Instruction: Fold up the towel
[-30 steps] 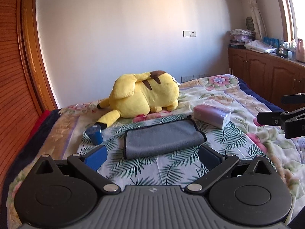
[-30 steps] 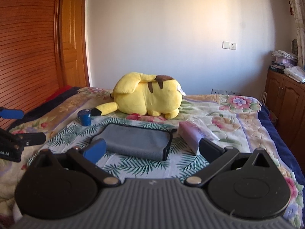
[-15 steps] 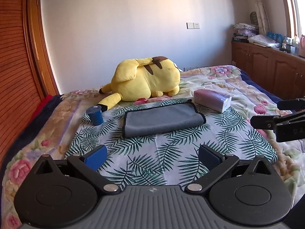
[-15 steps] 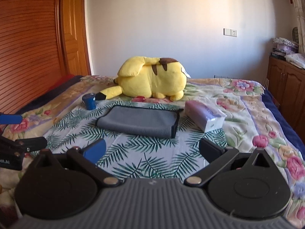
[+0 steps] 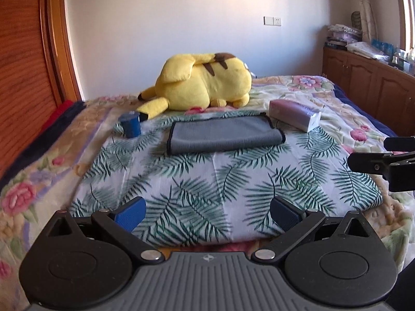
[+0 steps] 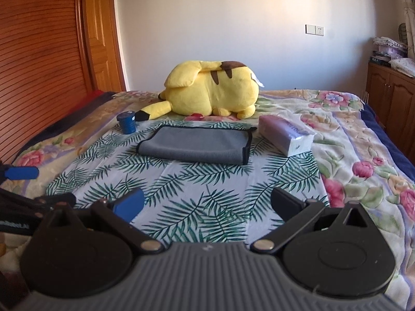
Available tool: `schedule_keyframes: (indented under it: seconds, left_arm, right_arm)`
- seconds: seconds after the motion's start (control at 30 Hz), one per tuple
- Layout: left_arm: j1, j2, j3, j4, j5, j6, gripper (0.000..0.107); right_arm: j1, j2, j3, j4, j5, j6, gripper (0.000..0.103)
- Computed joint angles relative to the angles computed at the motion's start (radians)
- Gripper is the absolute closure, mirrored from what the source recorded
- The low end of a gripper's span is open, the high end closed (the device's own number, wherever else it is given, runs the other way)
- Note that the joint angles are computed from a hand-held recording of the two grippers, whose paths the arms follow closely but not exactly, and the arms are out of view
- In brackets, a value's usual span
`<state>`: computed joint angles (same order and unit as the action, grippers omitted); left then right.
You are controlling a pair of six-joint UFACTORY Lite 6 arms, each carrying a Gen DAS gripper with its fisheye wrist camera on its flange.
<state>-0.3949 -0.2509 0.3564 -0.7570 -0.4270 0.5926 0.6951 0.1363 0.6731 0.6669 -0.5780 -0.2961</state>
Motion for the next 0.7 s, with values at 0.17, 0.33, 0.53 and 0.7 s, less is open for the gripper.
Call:
schedule_keyframes:
  seconds: [0.17, 0.33, 0.53, 0.7]
  left_arm:
    - [0.023, 0.031, -0.027, 0.111, -0.038, -0.124, 0.004]
    - [0.028, 0.049, -0.037, 0.142, -0.070, -0.155, 0.004]
    - [0.014, 0.050, -0.059, 0.115, -0.126, -0.150, 0.004]
    - [0.001, 0.033, -0.077, 0.111, -0.169, -0.150, 0.004]
  right_arm:
    - [0.022, 0.027, 0.000, 0.004, -0.023, 0.004, 0.000]
    - [0.019, 0.068, 0.002, -0.012, -0.056, 0.035, 0.000]
    - [0.001, 0.115, 0.007, -0.046, -0.083, 0.089, 0.000]
    - [0.018, 0.108, -0.011, -0.033, -0.120, 0.085, 0.000]
